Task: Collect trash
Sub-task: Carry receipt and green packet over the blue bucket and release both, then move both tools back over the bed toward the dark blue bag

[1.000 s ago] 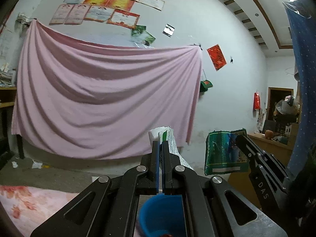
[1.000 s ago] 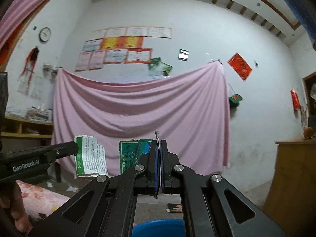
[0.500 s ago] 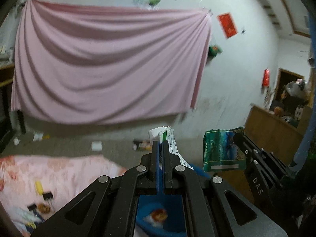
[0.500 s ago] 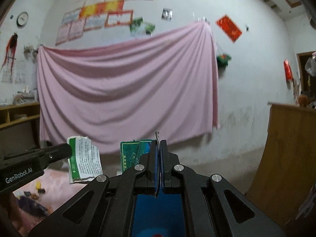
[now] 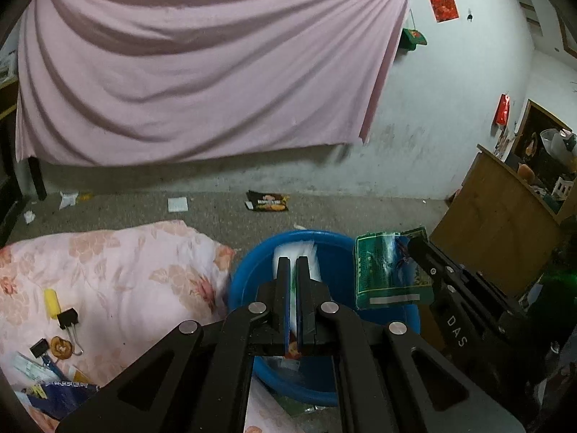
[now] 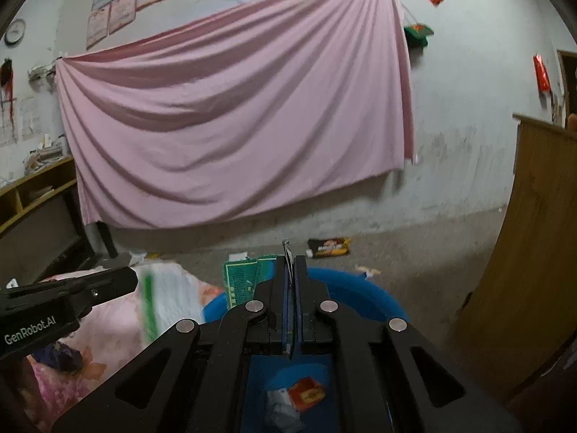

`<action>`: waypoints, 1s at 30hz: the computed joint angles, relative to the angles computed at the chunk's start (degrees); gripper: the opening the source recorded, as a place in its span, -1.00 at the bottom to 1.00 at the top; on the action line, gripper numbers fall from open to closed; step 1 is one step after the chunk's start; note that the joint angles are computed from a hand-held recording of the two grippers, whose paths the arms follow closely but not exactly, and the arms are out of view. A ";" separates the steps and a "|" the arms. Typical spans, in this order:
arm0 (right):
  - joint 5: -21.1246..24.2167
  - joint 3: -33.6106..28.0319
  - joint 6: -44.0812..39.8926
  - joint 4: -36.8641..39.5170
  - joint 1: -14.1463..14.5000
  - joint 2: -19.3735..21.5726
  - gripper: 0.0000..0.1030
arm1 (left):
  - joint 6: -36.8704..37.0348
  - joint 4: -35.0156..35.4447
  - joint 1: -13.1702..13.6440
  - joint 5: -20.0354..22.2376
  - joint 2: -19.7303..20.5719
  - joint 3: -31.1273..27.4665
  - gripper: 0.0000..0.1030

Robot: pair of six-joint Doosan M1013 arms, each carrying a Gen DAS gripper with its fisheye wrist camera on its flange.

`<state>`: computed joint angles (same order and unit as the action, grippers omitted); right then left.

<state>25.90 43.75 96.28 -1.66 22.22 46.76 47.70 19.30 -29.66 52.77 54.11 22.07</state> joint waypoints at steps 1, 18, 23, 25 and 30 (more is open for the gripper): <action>0.61 -0.19 -0.66 1.08 -0.11 0.12 -0.95 | -0.30 -0.22 0.16 -0.44 -0.64 1.26 -0.99; 1.31 -2.21 -6.09 8.38 -0.54 0.70 -0.33 | -11.66 8.62 0.41 -4.09 -8.49 13.95 -0.31; -0.74 -1.58 -8.10 10.09 -0.02 0.27 -0.02 | -19.07 14.80 0.44 -5.39 -12.44 19.99 -0.05; -1.64 -1.32 -10.12 12.54 0.15 0.10 0.25 | -22.07 18.01 0.34 -5.83 -14.08 22.55 0.04; -6.92 1.30 -18.60 22.44 0.83 -1.25 0.60 | -32.06 28.79 -0.07 -6.72 -18.40 29.63 0.68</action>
<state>18.98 45.05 77.68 20.78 23.04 45.50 15.64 48.09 -29.74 46.05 35.71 51.70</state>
